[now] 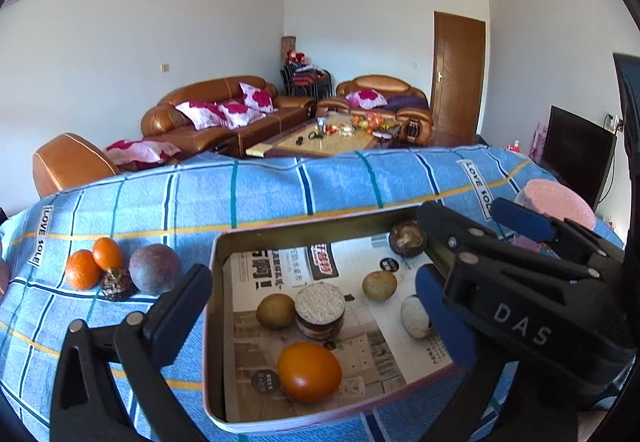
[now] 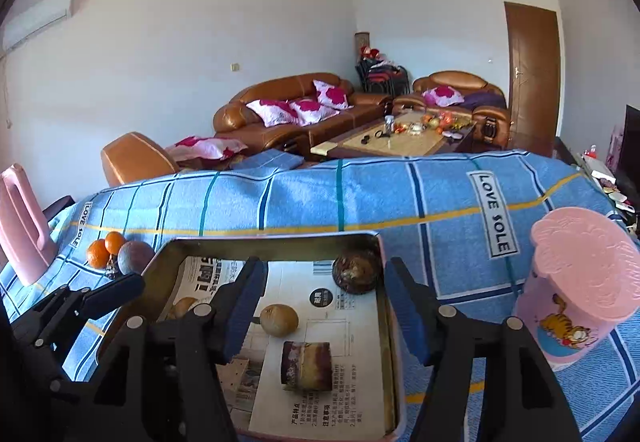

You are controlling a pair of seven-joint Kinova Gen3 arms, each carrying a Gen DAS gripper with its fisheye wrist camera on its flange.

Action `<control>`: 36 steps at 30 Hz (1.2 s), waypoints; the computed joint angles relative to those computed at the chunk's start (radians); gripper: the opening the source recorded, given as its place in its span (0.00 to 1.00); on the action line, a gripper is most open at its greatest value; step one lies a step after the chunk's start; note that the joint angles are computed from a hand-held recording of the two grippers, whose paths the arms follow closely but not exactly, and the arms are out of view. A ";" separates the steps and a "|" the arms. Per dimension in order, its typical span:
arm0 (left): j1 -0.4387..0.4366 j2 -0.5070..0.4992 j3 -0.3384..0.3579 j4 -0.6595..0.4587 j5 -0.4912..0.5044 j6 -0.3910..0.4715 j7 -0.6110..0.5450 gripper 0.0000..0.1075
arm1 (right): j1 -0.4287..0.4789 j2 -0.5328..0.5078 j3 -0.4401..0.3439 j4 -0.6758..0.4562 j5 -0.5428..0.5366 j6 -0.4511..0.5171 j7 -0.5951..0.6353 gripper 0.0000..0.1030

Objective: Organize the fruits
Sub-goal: 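Lower the mangosteen and jar into the tin box and open both grippers, then withdraw both grippers from the box toward the remaining fruits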

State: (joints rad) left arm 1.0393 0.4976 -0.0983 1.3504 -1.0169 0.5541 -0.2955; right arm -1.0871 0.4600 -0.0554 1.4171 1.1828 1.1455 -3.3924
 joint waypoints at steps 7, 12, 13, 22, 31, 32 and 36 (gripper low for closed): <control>0.018 0.000 -0.017 0.005 -0.094 0.053 0.108 0.96 | -0.034 0.005 0.006 -0.002 0.047 0.118 -0.092 0.78; 0.063 0.016 -0.040 0.008 -0.217 0.177 0.191 0.96 | -0.081 0.037 -0.005 0.008 0.154 0.262 -0.179 0.78; 0.071 0.021 -0.041 0.007 -0.240 0.208 0.208 0.96 | -0.124 0.055 0.036 0.003 0.174 0.303 -0.192 0.78; 0.037 0.011 0.024 0.060 -0.345 0.318 0.273 0.96 | -0.162 0.125 0.040 -0.050 0.237 0.449 -0.178 0.98; -0.053 -0.049 0.115 0.127 -0.315 0.298 0.300 0.96 | -0.179 0.124 0.039 -0.070 0.166 0.491 -0.240 0.98; -0.059 -0.050 0.120 0.129 -0.311 0.301 0.300 0.96 | -0.183 0.126 0.039 -0.075 0.163 0.498 -0.244 0.98; -0.080 -0.078 0.132 0.171 -0.317 0.283 0.328 0.96 | -0.200 0.143 0.044 -0.109 0.156 0.527 -0.235 0.98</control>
